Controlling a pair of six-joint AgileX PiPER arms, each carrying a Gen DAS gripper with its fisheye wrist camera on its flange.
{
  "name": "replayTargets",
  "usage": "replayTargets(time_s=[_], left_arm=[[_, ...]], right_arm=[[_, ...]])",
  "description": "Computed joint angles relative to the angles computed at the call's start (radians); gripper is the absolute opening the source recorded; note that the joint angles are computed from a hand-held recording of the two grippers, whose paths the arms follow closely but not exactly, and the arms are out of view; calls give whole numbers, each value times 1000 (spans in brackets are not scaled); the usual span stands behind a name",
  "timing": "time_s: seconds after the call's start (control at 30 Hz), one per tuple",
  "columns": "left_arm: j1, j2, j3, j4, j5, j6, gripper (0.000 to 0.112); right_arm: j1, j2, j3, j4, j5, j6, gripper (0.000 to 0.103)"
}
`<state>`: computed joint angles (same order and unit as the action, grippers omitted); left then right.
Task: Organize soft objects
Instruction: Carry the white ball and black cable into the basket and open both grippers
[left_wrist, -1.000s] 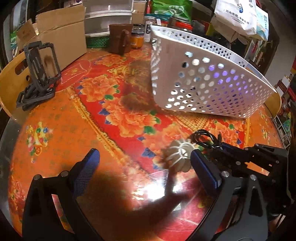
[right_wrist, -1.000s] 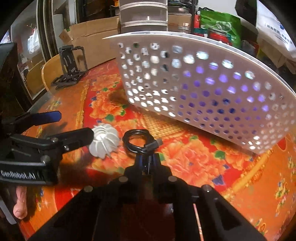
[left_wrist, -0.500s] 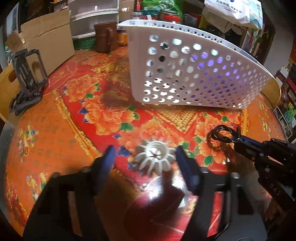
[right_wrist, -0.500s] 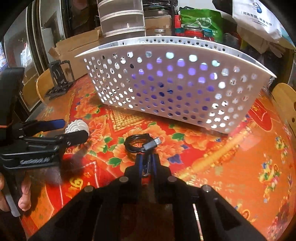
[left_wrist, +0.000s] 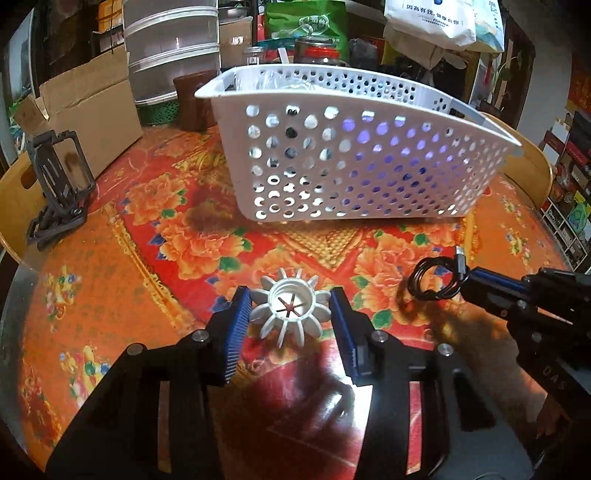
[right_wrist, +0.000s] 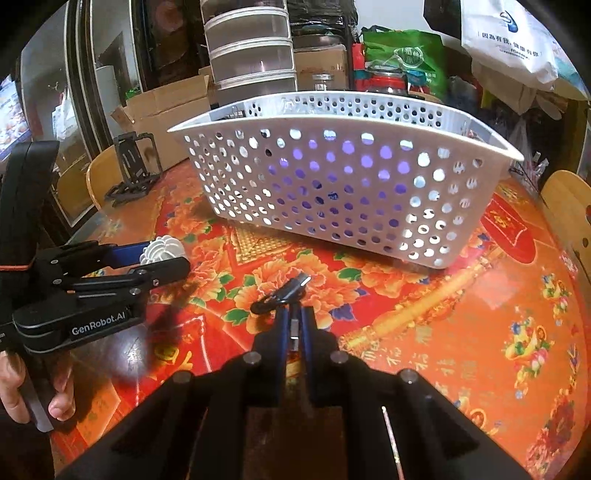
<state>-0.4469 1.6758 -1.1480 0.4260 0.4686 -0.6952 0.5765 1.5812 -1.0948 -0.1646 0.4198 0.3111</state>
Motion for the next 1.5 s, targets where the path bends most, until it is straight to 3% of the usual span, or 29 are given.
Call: replayTargets(time_s=[0.33, 0.8, 1.17, 1.5], left_arm=[[-20, -69, 15, 4, 13, -19, 41], [-52, -176, -109, -45, 179, 37, 41], [-15, -104, -405, -144, 337, 171, 41], [47, 131, -826, -244, 506, 295, 41]], right_arm=[[29, -68, 20, -34, 3, 20, 6], [23, -216, -2, -44, 73, 7, 6], [-52, -202, -192, -4, 193, -85, 6], [-159, -62, -438, 57, 304, -176, 6]])
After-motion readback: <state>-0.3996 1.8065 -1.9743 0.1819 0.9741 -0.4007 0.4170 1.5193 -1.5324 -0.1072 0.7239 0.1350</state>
